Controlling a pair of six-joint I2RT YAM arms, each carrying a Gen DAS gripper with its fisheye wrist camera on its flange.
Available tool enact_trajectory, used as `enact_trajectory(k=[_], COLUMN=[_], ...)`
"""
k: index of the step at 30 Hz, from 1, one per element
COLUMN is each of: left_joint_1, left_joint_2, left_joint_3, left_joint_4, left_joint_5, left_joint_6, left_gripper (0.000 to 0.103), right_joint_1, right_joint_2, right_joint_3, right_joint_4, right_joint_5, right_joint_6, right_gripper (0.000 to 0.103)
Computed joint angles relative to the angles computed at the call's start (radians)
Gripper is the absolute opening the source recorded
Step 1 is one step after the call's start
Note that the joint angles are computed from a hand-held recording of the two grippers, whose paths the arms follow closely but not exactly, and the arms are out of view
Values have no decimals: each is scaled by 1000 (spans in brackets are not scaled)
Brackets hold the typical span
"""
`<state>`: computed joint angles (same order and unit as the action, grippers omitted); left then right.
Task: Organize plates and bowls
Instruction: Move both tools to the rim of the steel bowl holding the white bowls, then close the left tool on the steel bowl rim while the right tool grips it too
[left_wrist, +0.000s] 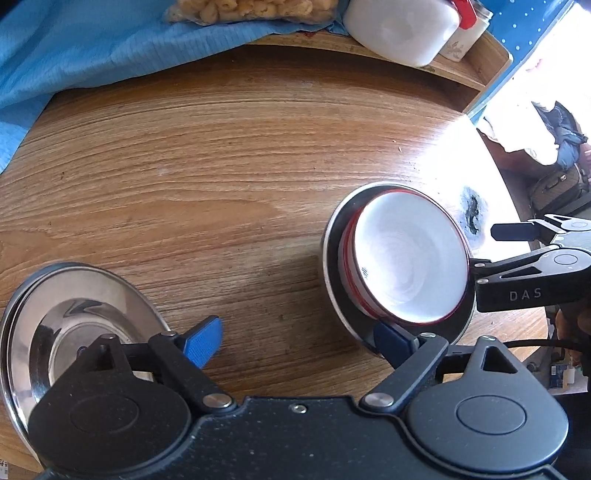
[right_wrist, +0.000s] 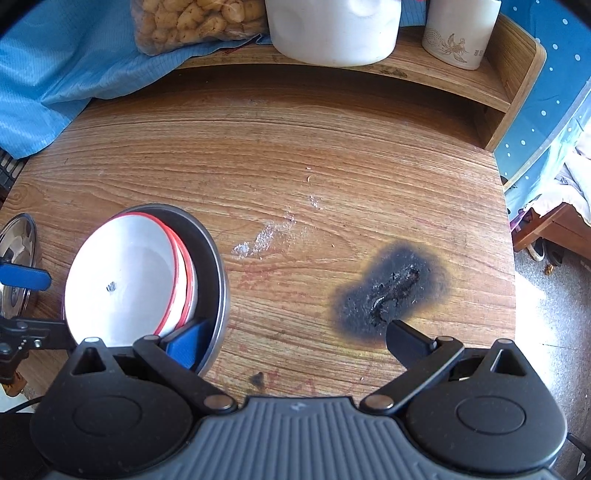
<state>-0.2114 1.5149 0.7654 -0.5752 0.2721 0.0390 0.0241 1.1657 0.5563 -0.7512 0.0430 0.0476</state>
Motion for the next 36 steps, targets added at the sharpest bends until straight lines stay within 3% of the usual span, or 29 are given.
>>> enact_trajectory(k=[10,19,24,29,36], left_joint_1=[-5,-32,-46,-46,-56], left_joint_2=[25,28,32,34,30], left_joint_3=[3,9,13,17,17], left_joint_4=[4,4,5,2,7], left_joint_5=[31,-3,7,41,64], left_joint_6=[4,-21,-21,-8,-1], left_gripper=[81,79,71,51,35], right_joint_1=[20,61,64,86,91], right_joint_2=[-7,-36,-60,-63,-59], right_joint_3=[-7,-21,-23,-19,-11], right_joint_4=[16,31,24,17,13], right_joint_5=[22,59,22,12,-27], right_joint_6=[-21,-39,-52,-53,-58], right_gripper=[102,100,83,73,51])
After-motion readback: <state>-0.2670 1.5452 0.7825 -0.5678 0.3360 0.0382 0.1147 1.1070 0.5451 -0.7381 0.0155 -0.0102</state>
